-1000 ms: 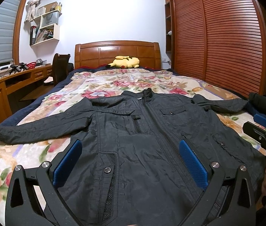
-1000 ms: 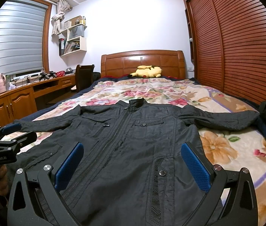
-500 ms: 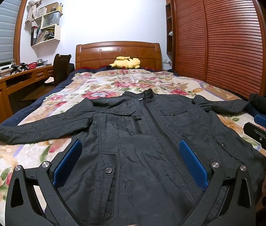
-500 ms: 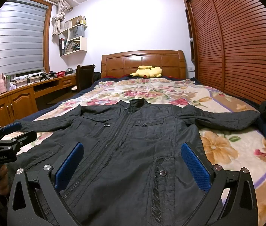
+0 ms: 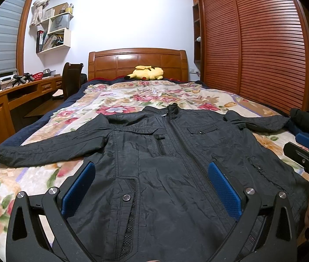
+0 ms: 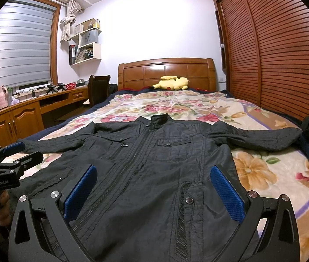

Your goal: Fold large clothes

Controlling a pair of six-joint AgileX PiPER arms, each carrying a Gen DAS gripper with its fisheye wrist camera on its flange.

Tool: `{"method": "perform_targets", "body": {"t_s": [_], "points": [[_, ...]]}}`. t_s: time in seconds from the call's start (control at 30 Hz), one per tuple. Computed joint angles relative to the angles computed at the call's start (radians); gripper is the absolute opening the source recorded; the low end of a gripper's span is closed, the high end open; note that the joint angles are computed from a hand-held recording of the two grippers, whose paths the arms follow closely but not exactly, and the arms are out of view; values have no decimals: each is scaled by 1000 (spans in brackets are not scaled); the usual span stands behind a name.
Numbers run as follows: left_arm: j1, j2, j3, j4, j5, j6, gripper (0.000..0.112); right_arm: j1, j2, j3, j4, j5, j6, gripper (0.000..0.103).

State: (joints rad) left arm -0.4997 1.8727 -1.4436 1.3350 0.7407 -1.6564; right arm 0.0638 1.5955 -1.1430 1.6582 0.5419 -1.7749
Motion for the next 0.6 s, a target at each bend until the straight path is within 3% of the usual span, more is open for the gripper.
{"method": "perform_targets", "body": {"t_s": [0.6], "points": [[3, -5, 10, 6, -5, -7, 103, 2, 0, 2, 0, 0, 0, 103]]}}
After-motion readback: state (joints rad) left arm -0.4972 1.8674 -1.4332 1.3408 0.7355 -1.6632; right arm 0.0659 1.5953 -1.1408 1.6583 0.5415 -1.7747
